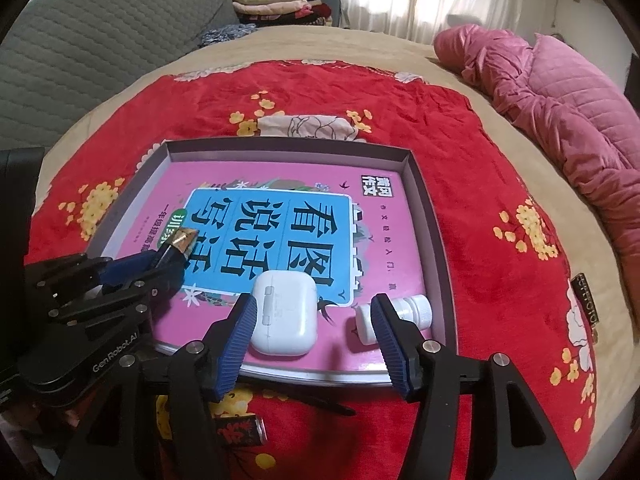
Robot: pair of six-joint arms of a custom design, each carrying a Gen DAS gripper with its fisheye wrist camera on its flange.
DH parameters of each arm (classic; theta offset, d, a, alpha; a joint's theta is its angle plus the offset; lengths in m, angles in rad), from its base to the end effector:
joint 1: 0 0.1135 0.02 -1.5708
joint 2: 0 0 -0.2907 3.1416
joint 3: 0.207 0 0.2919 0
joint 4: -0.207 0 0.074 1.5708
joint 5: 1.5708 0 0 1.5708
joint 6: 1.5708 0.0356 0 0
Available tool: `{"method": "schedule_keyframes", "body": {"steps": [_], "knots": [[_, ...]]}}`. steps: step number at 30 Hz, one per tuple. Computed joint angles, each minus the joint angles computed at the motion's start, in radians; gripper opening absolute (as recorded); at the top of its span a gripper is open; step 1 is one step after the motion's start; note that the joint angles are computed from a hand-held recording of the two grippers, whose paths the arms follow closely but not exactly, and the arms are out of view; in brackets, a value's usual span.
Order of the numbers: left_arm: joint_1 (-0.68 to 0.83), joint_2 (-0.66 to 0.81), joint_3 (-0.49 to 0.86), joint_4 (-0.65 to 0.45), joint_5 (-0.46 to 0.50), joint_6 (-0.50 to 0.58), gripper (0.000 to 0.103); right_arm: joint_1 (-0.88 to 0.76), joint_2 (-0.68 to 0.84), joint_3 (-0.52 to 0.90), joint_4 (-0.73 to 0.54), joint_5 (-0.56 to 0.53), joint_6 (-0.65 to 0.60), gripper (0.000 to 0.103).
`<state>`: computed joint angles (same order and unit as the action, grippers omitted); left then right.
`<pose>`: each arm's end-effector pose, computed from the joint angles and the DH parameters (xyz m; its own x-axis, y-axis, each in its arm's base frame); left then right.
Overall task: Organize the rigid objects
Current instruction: 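Open left gripper off the black lighter while right gripper opens off the earbud case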
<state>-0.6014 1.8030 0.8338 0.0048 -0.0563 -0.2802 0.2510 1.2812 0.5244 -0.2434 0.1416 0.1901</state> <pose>0.2984 -0.2023 0.1048 -0.8000 0.2141 -0.5605 0.3301 0.9371 -0.1132 0.2384 0.0560 0.1476 -0.8330 -0.0205 -0.5528 -0.0149 0.9998 -0.0146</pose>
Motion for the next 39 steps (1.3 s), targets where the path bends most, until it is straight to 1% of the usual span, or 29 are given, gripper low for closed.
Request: {"method": "schedule_keyframes", "body": {"steps": [6,9,11,12,13,22,23,25,27,34,38,39], "knots": [[-0.004,-0.009,-0.002,-0.006,-0.008,0.000,0.025,0.004,-0.011,0.001,-0.005,0.008,-0.006,0.062],[-0.005,-0.010,0.000,-0.008,-0.011,0.002,0.028,0.005,-0.016,0.000,-0.009,0.009,-0.003,0.063],[-0.004,-0.012,-0.002,-0.006,-0.009,0.001,0.032,0.005,-0.018,0.000,-0.008,0.010,-0.003,0.065],[-0.003,-0.013,-0.002,-0.005,-0.006,0.001,0.033,0.006,-0.020,-0.002,-0.006,0.012,-0.002,0.068],[-0.002,-0.014,-0.003,-0.005,-0.003,0.001,0.034,0.008,-0.022,-0.002,-0.005,0.014,0.000,0.070],[-0.008,-0.028,-0.009,-0.005,-0.002,0.002,0.036,0.012,-0.031,-0.006,-0.007,0.016,0.002,0.071],[-0.010,-0.030,-0.009,-0.003,-0.005,0.004,0.037,0.012,-0.032,-0.007,-0.007,0.017,0.005,0.071],[-0.015,-0.036,-0.012,0.001,-0.009,0.009,0.046,0.015,-0.036,-0.008,-0.009,0.019,0.007,0.071],[-0.014,-0.044,-0.015,0.004,-0.004,0.010,0.050,0.016,-0.045,-0.010,-0.011,0.023,0.005,0.072],[-0.010,-0.072,-0.026,0.013,0.006,0.008,0.050,0.005,-0.082,-0.023,-0.018,0.016,0.002,0.074],[-0.016,-0.108,-0.046,0.023,-0.025,0.017,0.052,0.001,-0.112,-0.032,-0.024,0.012,-0.006,0.074],[-0.017,-0.116,-0.050,0.024,-0.032,0.018,0.053,-0.001,-0.124,-0.036,-0.026,0.011,-0.009,0.074]]}}
